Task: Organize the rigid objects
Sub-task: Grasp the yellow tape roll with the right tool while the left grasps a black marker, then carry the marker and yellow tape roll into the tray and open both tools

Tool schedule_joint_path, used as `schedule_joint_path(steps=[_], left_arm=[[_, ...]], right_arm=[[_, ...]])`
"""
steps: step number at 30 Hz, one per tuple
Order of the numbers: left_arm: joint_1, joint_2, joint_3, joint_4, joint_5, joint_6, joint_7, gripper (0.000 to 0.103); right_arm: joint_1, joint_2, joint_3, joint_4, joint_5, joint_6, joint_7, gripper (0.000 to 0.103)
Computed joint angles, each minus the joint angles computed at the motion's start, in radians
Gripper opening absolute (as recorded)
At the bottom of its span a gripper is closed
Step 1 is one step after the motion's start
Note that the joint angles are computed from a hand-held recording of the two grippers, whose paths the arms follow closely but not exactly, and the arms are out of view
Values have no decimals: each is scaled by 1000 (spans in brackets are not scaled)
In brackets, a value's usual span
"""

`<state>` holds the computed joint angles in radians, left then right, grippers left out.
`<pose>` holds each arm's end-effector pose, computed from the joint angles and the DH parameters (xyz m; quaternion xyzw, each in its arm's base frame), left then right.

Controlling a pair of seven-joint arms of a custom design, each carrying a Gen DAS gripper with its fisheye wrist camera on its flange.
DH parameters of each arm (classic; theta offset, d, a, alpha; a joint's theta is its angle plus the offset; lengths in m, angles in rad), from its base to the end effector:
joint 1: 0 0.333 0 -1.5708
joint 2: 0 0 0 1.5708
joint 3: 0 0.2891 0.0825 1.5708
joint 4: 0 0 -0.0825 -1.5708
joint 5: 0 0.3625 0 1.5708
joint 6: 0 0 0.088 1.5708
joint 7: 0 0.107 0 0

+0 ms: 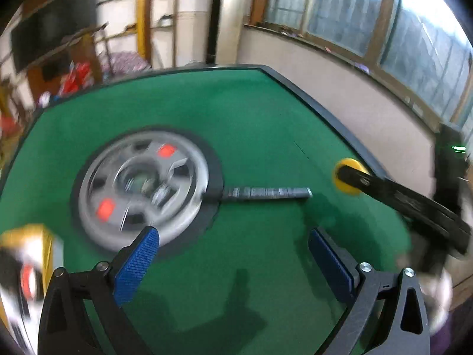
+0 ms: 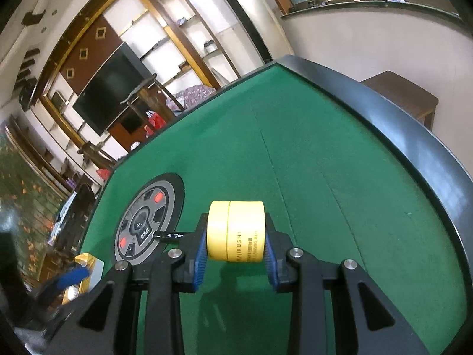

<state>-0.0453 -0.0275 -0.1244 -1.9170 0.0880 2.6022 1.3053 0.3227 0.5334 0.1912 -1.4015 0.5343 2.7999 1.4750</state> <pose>0.5724 -0.1007 0.5654 -0.6741 0.6503 -0.2744 0.2177 0.6551 0.3040 0.4822 -0.6627 0.5921 -0.0323 0.4574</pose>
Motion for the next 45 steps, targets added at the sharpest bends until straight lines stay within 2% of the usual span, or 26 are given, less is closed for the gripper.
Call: schedule_joint_path(steps=[2,3,4,7,9,10,12,16,19,20,23,25,27,28,29,32,35,40,45], left_arm=[[-4,119,-7,129,-2,-32,77,102],[-5,171,-12,190,12,-61,107,102],[-3,211,-18,238,15,-87,150,102],[-3,317,-35,369,41,-189,281,102],[21,356,-65,432,-39,-297,381,94],[36,357,-79,438,-92,-331,420,90],[41,326,-85,406,-135,-348,462,85],[35,255,-85,338,-208,-391,508,61],[5,222,-70,285,-174,-353,475,61],[-13,213,-64,260,-131,-315,446,61],[-30,199,-58,210,-111,-222,376,64],[-40,202,-56,206,-93,-201,325,60],[-45,195,-53,198,-78,-189,276,25],[-41,185,-56,190,-98,-195,274,14],[-33,172,-58,174,-134,-194,268,14],[-33,121,-47,104,-112,-167,230,14],[-25,39,-38,8,-179,-135,219,14],[-47,-169,2,-210,-275,-59,224,14],[-79,-381,68,-377,-315,-33,194,14]], right_arm=[[-4,10,4,14,3,3,-12,32],[8,12,-13,16,-16,7,2,32],[17,15,-28,19,-33,8,18,32],[5,33,-20,43,-32,-6,25,32],[-6,47,-11,64,-24,-28,28,32],[-17,40,3,50,-6,-27,16,32],[-40,53,30,69,32,-51,-10,32],[-49,67,43,91,73,-85,-39,32],[-37,61,32,85,75,-80,-43,32],[-35,61,30,85,76,-80,-43,32],[-30,65,21,94,73,-100,-26,33],[-40,81,31,119,88,-135,-22,35],[-35,87,22,128,85,-146,-8,47],[-25,85,9,125,71,-147,9,58],[-17,84,-2,124,56,-150,25,63],[-18,90,1,136,44,-173,36,65],[-16,101,7,157,34,-199,21,65],[17,135,-26,222,-45,-273,36,65],[25,114,-31,180,-71,-237,23,65]])
